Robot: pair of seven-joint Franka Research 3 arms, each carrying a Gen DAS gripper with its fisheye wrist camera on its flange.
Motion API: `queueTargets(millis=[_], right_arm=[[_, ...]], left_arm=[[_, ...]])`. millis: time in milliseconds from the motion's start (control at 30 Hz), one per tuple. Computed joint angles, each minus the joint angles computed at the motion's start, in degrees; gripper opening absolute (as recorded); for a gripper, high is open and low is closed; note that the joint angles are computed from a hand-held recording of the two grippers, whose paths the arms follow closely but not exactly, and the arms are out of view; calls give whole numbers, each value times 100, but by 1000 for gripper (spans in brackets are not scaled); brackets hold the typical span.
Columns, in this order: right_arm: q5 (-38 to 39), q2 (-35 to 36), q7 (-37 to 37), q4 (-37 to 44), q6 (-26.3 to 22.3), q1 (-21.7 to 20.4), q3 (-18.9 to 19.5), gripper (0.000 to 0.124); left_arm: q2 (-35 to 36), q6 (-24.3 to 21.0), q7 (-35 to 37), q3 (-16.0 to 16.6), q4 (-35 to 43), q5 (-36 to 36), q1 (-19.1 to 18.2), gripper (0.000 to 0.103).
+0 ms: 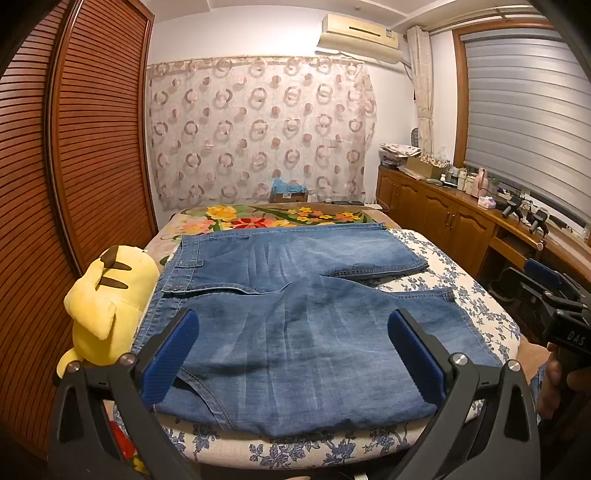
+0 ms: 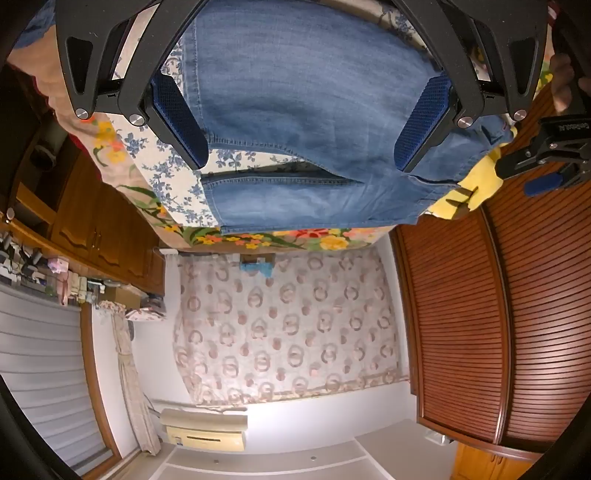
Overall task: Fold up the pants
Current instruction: 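Move both grippers toward the hem of the flat blue jeans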
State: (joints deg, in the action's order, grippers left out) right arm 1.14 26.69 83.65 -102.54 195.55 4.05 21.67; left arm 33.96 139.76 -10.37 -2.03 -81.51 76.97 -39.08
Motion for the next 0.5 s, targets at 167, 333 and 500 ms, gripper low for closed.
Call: queueTargets(millis=[167, 333, 500], right_arm=[[15, -4, 1, 3, -11, 26, -30, 102], [-7, -2, 0, -11, 8, -27, 26, 103], [-27, -1, 18, -6, 6, -27, 23, 103]], left_arm=[[-3, -5, -3, 3, -2, 5, -4, 103], [-1, -4, -9, 4, -2, 11, -5, 103], [-3, -4, -5, 3, -2, 11, -4, 103]])
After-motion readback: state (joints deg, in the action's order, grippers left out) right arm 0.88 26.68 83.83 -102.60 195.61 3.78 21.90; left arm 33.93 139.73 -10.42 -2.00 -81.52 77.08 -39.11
